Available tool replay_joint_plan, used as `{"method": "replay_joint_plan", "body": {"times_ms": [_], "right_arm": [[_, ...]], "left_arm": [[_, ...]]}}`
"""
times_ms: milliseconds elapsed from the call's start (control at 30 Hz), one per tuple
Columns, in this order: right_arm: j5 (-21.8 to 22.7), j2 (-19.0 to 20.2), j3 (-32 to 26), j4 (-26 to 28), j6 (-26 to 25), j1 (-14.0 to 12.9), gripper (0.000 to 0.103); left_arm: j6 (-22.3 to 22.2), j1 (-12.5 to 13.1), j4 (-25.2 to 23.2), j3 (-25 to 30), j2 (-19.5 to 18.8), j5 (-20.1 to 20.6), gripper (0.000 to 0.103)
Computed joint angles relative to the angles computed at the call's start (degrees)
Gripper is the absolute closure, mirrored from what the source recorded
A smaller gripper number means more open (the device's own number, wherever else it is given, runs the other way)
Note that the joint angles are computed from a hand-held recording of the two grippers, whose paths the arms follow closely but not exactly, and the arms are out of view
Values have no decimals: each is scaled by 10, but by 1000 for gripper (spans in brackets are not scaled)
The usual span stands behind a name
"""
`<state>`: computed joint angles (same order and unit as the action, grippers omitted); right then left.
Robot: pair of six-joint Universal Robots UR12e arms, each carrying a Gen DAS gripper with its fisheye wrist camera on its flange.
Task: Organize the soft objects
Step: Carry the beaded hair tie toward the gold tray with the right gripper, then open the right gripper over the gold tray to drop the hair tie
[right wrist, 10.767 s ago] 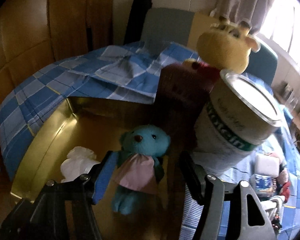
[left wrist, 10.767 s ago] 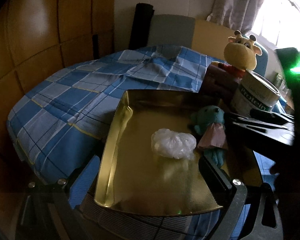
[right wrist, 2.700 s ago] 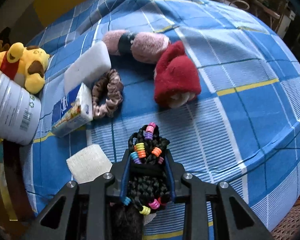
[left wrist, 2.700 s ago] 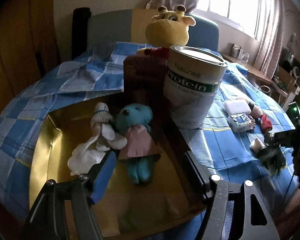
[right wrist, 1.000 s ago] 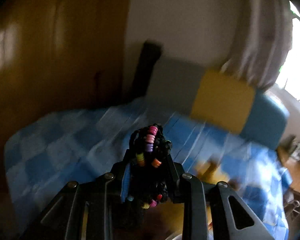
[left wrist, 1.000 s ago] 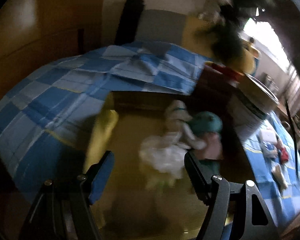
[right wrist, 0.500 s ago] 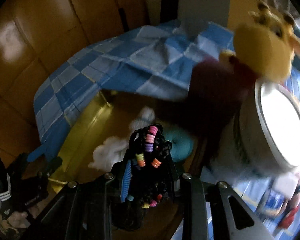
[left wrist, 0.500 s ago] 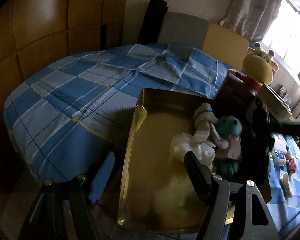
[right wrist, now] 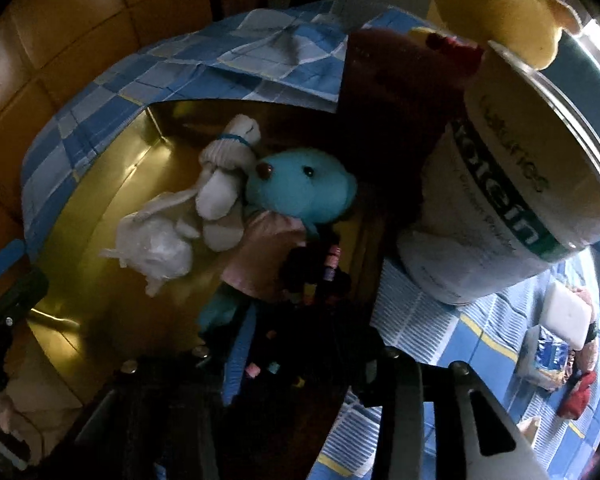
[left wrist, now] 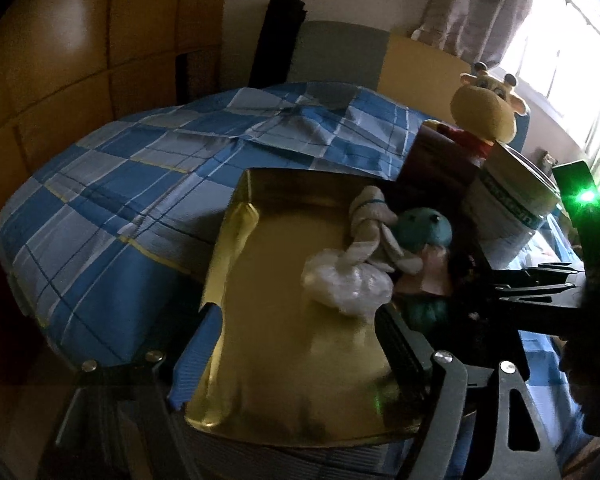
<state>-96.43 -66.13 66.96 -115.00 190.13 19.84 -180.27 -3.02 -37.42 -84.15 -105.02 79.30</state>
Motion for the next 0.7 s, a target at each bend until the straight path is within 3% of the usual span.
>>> {"method": "replay_joint_plan", "body": {"times_ms": [567,700], "right_arm": [[-21,-38,73,-126,26,15,54],[-27,-41,78,-131,22,19,54]], "left_arm": [[22,-12,14,-7,9,3,20],[30,-16,6,-6,8,2,20]]}}
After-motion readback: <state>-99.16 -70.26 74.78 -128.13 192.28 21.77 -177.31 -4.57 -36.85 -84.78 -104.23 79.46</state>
